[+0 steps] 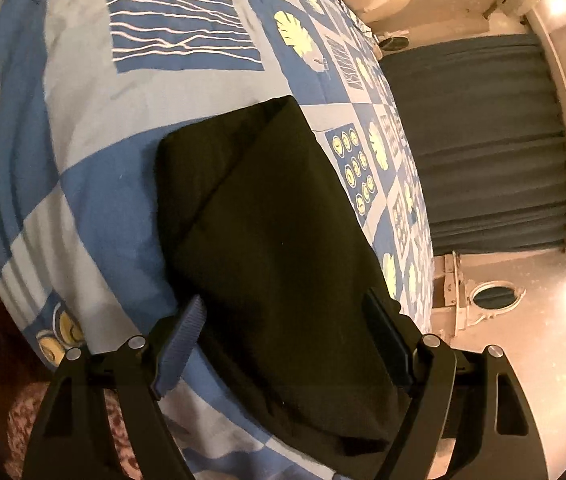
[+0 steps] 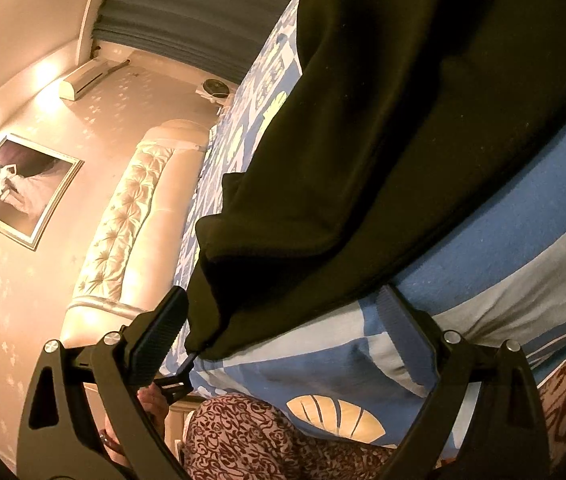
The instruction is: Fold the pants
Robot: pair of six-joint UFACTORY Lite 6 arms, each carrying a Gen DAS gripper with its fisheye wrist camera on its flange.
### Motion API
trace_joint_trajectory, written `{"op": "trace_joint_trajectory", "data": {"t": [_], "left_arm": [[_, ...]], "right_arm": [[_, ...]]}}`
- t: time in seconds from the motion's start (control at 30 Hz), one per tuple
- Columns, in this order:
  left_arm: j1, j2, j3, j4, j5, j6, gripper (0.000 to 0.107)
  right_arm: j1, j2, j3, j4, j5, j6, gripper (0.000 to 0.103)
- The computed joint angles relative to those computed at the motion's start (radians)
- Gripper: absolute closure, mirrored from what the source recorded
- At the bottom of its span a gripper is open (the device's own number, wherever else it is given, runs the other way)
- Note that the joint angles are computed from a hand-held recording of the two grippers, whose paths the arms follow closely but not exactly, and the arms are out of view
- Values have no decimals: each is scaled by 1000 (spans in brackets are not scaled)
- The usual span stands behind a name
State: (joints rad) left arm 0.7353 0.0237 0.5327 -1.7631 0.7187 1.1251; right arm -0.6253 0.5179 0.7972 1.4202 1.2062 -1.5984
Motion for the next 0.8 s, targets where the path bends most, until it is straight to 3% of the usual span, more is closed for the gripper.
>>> {"op": "trace_joint_trajectory", "data": {"t": [0.07,0.1,0.13,0.3,0.5,0.67,0.8], "left_arm": [[-8,12,17,17,-18,0,48],[-13,32,42,58,-36,-13,82],[-20,48,60,85,-50,-22,98],[39,76,74,112,30,-44,98],[97,64,122,145,38,-59,98],[138,125,161,154,61,-56,98],[149,166,174,161,75,-57,98]], "right_arm": [[1,-2,-2,2,-1,-3,8],[0,-1,-3,2,-1,-4,8],[-1,-1,-3,2,-1,-4,8],[-24,-41,-37,16,31,13,8],[56,-72,-73,33,163,105,8],[224,26,-42,132,141,181,8],[316,49,-27,236,58,172,8]]}}
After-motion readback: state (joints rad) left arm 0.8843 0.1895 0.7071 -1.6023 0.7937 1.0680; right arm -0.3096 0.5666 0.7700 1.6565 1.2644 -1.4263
